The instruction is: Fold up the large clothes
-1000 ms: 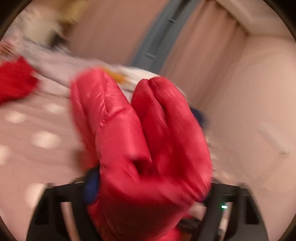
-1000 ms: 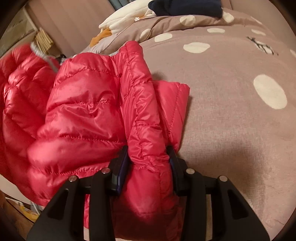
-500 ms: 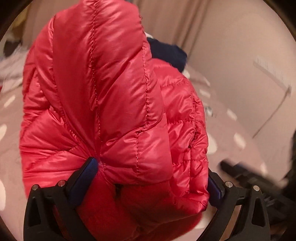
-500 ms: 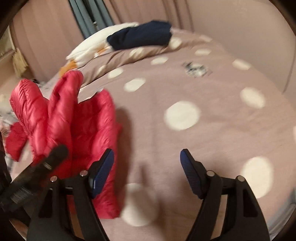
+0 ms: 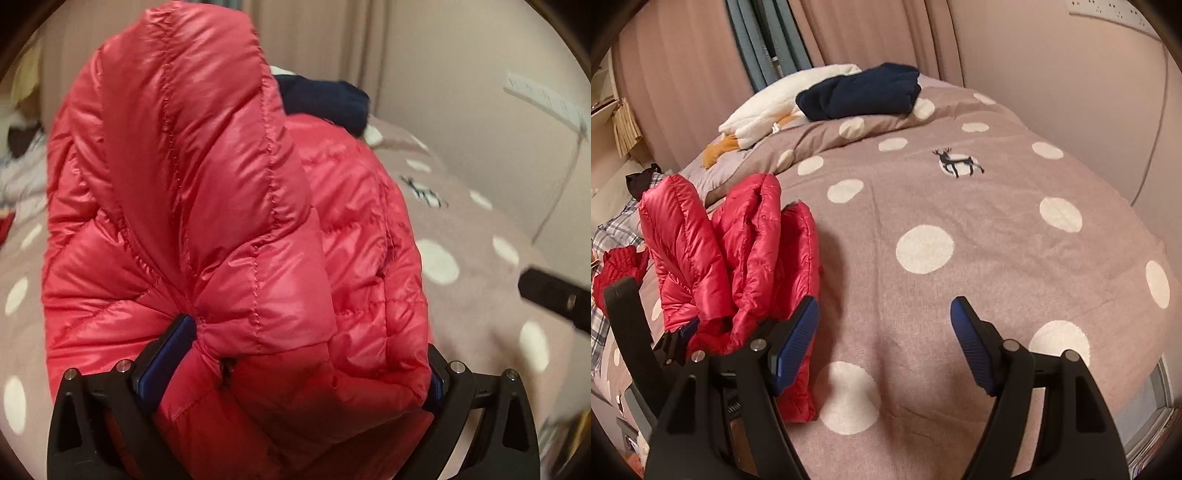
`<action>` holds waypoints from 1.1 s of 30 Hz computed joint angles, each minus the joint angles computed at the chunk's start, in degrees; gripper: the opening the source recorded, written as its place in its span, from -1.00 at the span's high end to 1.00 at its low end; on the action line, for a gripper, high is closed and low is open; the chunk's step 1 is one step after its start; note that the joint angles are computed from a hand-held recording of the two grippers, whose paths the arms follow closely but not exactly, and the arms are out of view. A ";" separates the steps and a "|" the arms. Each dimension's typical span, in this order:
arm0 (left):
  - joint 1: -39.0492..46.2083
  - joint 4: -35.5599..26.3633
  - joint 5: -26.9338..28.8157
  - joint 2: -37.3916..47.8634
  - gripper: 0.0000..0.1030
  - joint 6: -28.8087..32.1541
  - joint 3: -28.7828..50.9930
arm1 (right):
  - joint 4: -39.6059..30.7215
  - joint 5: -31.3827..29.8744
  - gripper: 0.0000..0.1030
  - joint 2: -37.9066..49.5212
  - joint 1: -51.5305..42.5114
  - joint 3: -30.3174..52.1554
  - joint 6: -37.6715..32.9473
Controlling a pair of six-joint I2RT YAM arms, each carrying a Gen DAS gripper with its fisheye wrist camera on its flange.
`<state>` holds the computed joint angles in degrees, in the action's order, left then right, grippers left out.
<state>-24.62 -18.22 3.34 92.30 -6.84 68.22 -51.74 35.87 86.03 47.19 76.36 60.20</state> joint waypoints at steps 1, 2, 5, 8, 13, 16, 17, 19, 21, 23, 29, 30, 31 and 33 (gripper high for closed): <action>0.31 -0.61 0.52 -1.26 -0.96 -1.03 -0.72 | -0.19 0.48 -0.46 -0.31 0.23 0.21 -0.16; 1.55 -1.84 1.51 -2.42 -0.96 -1.20 -0.67 | -0.50 0.85 -0.46 -0.68 0.44 0.36 -0.07; 3.31 -3.56 1.47 -6.42 -0.96 -1.35 -2.19 | -0.64 1.51 -0.50 -1.39 0.49 0.49 0.12; 4.22 -5.06 1.21 -9.51 -0.96 -3.66 -3.13 | -1.18 1.71 -0.51 -1.51 0.88 0.68 0.74; 2.83 -3.63 -2.64 -12.41 -0.96 -7.83 -5.86 | -4.83 2.46 -0.51 0.06 2.17 2.95 2.44; 2.03 -4.55 -4.27 -12.35 -0.96 -9.53 -5.29 | -6.43 2.85 -0.52 0.48 2.88 4.18 3.14; 1.56 -4.89 -5.16 -12.31 -0.96 -9.79 -4.82 | -7.23 3.20 -0.52 0.76 3.08 4.77 3.28; -0.92 -4.79 -9.46 -11.05 -0.96 -10.27 -3.52 | -9.28 4.11 -0.52 1.45 3.40 6.11 4.16; -3.10 -4.88 -12.95 -10.94 -0.96 -9.85 -2.93 | -9.99 4.35 -0.53 1.39 3.34 6.46 5.02; -3.52 -5.69 -13.44 -11.85 -0.96 -10.03 -2.10 | -9.62 4.48 -0.55 0.88 3.37 6.14 5.58; 1.11 -6.10 -6.86 -16.72 -0.96 -13.98 1.16 | -10.68 4.52 -0.59 1.53 2.86 6.88 6.66; 3.05 -6.48 -4.04 -17.21 -0.96 -14.59 2.08 | -10.56 4.21 -0.59 2.09 2.60 7.23 6.44; 4.85 -5.88 -1.49 -16.81 -0.96 -15.25 3.09 | -10.27 3.89 -0.59 2.49 2.45 7.46 6.13; 8.39 -4.71 0.21 -17.72 -0.96 -17.16 2.75 | -9.18 2.91 -0.59 3.15 2.01 7.74 4.79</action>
<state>-16.22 -22.93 3.55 74.58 -24.00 70.97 -60.93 38.78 89.18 49.20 84.10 65.00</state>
